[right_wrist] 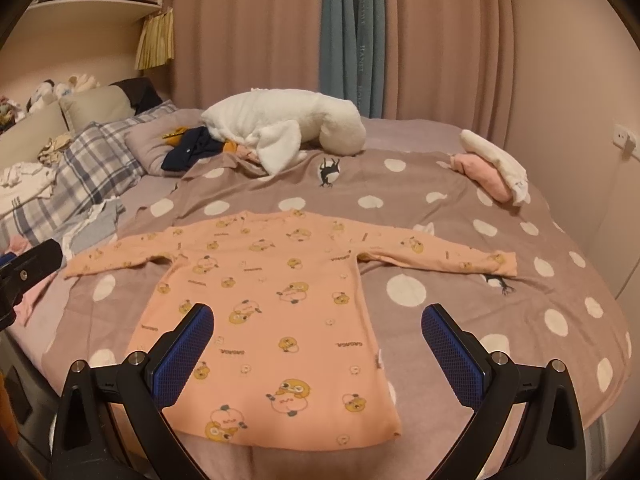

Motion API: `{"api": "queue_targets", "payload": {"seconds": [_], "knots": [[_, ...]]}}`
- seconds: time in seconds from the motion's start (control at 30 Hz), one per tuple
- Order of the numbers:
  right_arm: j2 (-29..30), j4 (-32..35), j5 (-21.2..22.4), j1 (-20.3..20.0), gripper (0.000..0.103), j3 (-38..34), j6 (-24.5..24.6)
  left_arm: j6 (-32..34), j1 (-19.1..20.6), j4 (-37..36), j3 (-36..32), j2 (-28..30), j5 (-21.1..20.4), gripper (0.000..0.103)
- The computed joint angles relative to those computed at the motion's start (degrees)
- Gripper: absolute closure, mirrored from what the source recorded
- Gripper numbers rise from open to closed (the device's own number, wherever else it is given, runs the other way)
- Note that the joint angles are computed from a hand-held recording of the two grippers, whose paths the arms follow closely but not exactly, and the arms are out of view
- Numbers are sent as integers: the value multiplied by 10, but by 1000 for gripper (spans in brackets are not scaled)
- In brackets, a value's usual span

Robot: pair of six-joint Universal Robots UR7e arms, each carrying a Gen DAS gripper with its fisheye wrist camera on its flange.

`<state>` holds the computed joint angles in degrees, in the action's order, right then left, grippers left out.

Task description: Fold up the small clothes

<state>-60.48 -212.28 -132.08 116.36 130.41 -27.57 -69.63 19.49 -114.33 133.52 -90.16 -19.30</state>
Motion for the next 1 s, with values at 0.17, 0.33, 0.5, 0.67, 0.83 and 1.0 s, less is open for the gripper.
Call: {"api": "queue_targets", "payload": {"seconds": [0.17, 0.33, 0.5, 0.67, 0.83, 1.0], "knots": [[1, 1, 0, 1, 0, -1, 3, 27, -6, -38, 10, 0, 5, 0], [1, 1, -2, 1, 0, -1, 1, -19, -3, 28, -5, 4, 10, 0], [1, -1, -2, 1, 0, 2, -1, -22, 0, 28, -5, 2, 4, 0], [4, -3, -7, 3, 0, 0, -1, -44, -6, 64, -10, 2, 15, 0], [6, -9, -10, 4, 0, 4, 0, -36, -3, 57, -11, 8, 14, 0], [2, 1, -11, 4, 0, 7, 9, -18, 1, 36, -10, 11, 8, 0]]}}
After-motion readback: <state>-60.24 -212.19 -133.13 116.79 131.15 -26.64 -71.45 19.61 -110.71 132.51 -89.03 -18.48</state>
